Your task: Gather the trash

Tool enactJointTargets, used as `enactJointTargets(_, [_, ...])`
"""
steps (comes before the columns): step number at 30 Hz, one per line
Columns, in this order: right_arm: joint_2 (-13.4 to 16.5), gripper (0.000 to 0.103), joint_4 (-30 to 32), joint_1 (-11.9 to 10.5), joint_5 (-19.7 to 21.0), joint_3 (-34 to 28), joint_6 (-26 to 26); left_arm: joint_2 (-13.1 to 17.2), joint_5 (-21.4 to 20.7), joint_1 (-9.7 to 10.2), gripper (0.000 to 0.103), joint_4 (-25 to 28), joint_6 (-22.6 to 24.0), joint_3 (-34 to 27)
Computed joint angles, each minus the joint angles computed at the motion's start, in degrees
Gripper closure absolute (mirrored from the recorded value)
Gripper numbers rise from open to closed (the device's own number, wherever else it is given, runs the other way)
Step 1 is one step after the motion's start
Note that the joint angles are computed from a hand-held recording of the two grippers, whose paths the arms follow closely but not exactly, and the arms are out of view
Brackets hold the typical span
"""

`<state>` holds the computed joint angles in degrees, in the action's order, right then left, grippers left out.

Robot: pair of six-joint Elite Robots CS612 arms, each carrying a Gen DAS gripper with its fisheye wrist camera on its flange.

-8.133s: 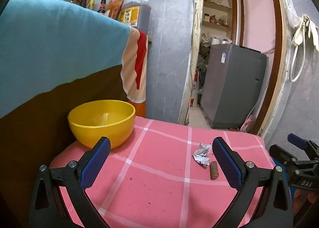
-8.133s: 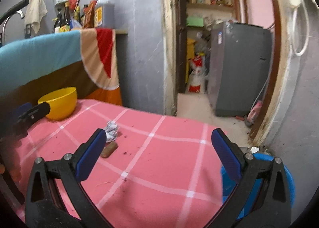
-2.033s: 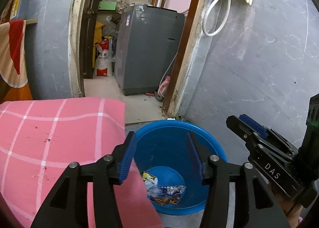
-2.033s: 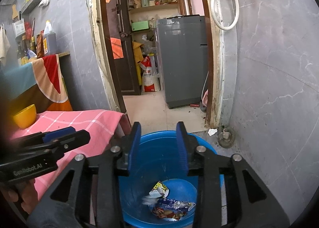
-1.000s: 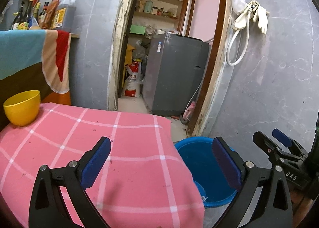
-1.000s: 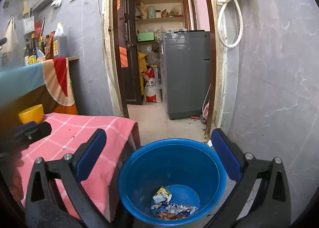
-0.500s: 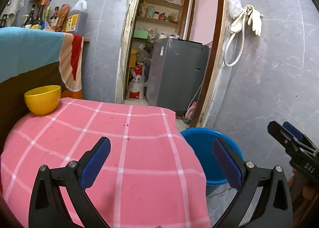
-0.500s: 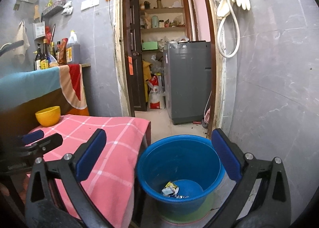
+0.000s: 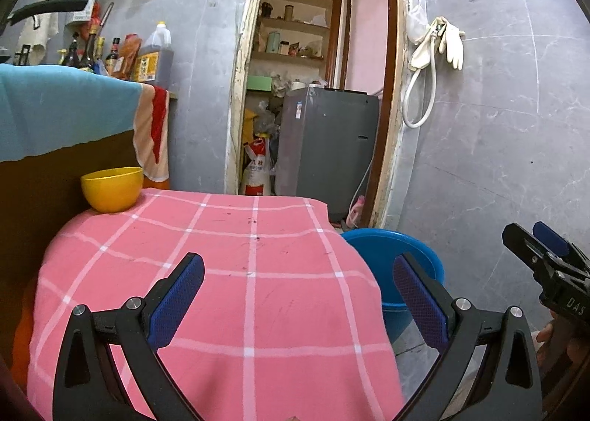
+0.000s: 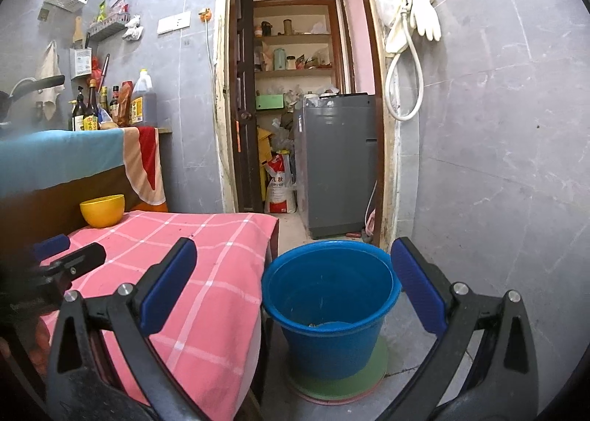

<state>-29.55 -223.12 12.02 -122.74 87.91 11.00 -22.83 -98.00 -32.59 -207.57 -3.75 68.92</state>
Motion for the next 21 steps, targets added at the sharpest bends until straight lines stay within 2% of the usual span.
enactJointTargets(9, [1.4, 0.001, -4.2, 2.4, -4.8, -0.2, -3.2, -0.8, 1.8, 0.12, 0.002, -5.6, 0.0, 4.4])
enactJointTargets(21, [2.5, 0.001, -6.1, 3.8, -8.1, -1.0, -4.9, -1.2, 4.3, 0.03, 0.002, -9.3, -1.3, 7.3])
